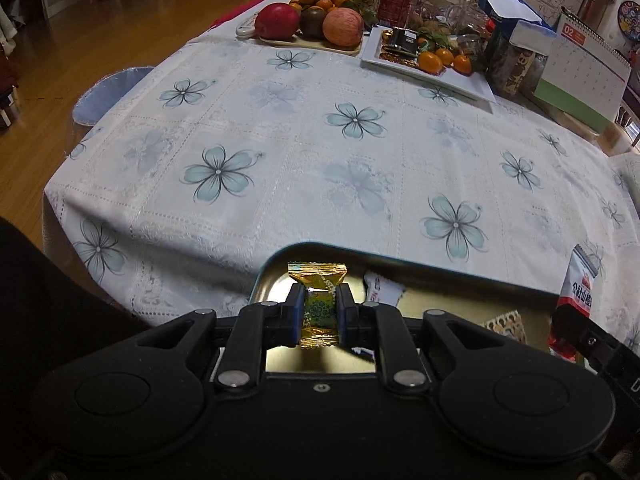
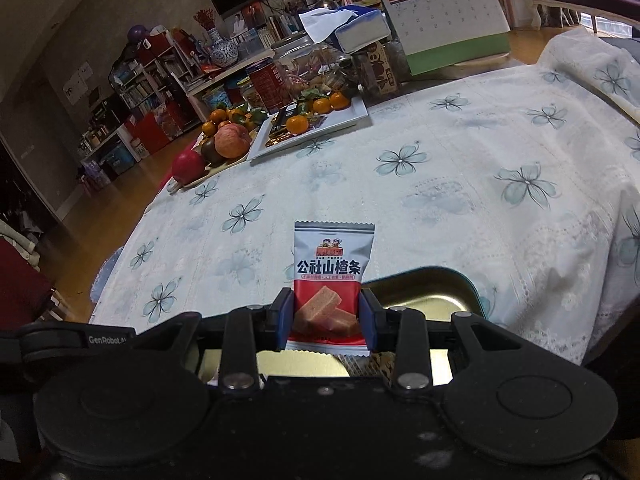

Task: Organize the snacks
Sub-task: 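Lift both held snacks and carry them over the gold tray, then lower both snacks into the gold tray and open both grippers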

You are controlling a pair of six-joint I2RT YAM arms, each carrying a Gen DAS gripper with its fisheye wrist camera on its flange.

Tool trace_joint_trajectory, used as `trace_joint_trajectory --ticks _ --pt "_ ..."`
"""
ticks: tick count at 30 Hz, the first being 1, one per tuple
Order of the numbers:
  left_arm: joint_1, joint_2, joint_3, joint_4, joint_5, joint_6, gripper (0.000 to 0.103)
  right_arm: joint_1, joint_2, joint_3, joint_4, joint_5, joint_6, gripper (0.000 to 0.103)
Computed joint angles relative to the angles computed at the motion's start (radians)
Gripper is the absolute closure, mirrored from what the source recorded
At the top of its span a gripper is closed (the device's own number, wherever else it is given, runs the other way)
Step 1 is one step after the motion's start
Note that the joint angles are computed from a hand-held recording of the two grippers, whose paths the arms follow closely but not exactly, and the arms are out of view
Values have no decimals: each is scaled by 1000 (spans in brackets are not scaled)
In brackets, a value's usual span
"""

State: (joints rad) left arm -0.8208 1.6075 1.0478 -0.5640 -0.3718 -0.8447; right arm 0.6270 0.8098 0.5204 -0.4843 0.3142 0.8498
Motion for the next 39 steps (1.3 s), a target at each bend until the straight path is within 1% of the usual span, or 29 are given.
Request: trace_joint_trajectory --ticks 5,9,11,15,21,26,28,33,36,39 --pt "-72 -22 -33 -10 -46 -35 82 79 -105 -12 -91 73 84 66" --pt "-117 -35 -48 -9 -79 -39 82 119 -144 -10 -120 116 109 66" --pt "-131 -38 -52 -11 -86 -40 82 135 -154 -10 -129 129 122 66" --pt "-141 -43 -64 -3 -67 -40 82 170 -163 -9 -149 138 143 66" --pt "-109 -73 -104 62 -14 -45 82 158 -165 -17 -148 123 150 66" --pt "-56 -83 -126 104 35 -82 82 83 -158 -31 -127 42 163 66" --pt "-42 -66 -117 105 38 -95 82 76 -151 -32 -122 32 168 66" --pt "-23 -15 -87 102 42 -129 81 105 -129 -27 -119 55 161 66" --pt "-24 3 -71 71 27 -153 76 114 -122 -24 -119 60 151 66" --pt "-18 -5 -77 63 42 -153 75 109 -125 -26 -116 49 141 66"
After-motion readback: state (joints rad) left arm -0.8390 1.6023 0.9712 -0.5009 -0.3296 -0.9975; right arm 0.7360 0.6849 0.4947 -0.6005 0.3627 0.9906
